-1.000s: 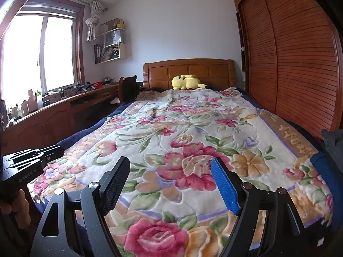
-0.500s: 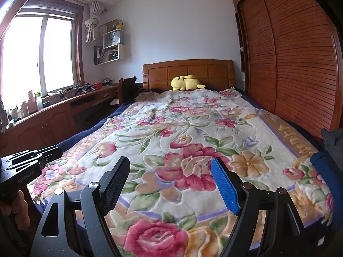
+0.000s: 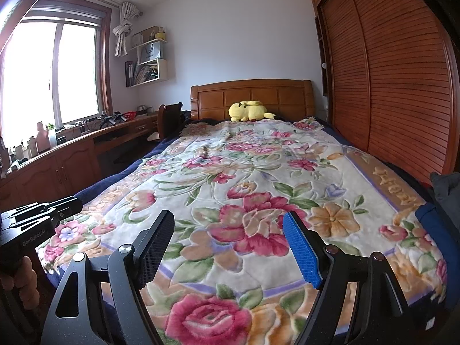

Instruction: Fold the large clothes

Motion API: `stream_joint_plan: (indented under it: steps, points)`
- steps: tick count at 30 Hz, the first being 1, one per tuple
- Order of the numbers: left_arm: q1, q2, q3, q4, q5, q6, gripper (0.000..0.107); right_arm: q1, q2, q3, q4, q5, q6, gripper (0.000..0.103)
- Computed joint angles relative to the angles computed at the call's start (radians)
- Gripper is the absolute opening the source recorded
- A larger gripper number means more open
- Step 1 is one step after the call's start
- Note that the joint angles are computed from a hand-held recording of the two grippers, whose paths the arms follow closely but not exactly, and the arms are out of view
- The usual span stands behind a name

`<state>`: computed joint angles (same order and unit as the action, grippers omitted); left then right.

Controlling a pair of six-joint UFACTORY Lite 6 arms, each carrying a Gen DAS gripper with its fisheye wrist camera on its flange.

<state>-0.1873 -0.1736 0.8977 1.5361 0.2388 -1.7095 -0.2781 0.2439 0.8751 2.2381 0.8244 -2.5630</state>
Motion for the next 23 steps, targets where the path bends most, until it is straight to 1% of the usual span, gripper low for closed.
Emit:
stream_joint_plan:
  steps: [23]
  points:
    - [0.003,-0.006,-0.009,0.019,-0.003,-0.021,0.013,-0.017,0.017,0.028,-0.035,0.007,0.022,0.08]
